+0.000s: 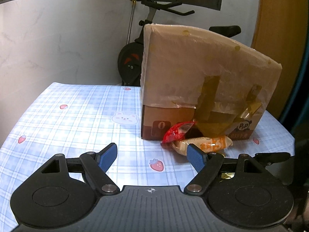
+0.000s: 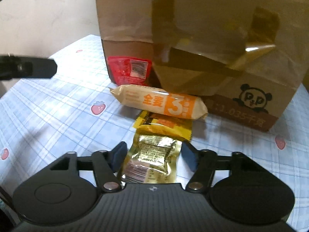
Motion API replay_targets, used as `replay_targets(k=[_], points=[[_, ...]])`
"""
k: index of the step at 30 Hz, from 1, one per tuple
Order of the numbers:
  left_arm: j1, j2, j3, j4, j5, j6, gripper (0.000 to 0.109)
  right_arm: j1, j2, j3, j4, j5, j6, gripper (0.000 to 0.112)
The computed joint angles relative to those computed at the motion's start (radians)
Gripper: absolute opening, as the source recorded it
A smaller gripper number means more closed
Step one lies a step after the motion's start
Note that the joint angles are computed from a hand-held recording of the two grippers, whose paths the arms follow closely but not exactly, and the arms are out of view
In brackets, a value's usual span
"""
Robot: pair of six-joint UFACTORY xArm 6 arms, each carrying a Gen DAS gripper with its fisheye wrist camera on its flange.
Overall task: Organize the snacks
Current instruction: 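Grasp the orange-striped bread stick with the left tool while the right tool grasps the gold packet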
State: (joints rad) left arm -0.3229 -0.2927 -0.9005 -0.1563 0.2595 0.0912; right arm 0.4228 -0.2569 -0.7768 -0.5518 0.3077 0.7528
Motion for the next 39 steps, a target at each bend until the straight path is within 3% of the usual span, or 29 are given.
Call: replay_targets(k=[4,11,18,32,39], points=[[-0.014,0.012,-0.008,-0.021,0.009,0.034,0.077,-0.029,-0.065,0.073,0.031,-0.031,-0.041,0.06],[-0.041,0.068,-0.057,-0.096,0.042,0.097,0.067,-0.1,-0.161,0.158,-0.139,-0.023,0.094,0.061],[-0.081,0.157,-0.141,-0.155,0.051,0.159,0.062,-0.166,-0.208,0.223,-0.278,-0.101,0.2,0.061],[-0.106,0.38,-0.375,-0.204,0.162,0.223,0.062,-0.185,-0.18,0.219,-0.385,-0.156,0.313,0.061],[-0.123,0.428,-0.401,-0.246,0.131,0.226,0.074,-0.19,-0.175,0.217,-0.391,-0.167,0.321,0.061]])
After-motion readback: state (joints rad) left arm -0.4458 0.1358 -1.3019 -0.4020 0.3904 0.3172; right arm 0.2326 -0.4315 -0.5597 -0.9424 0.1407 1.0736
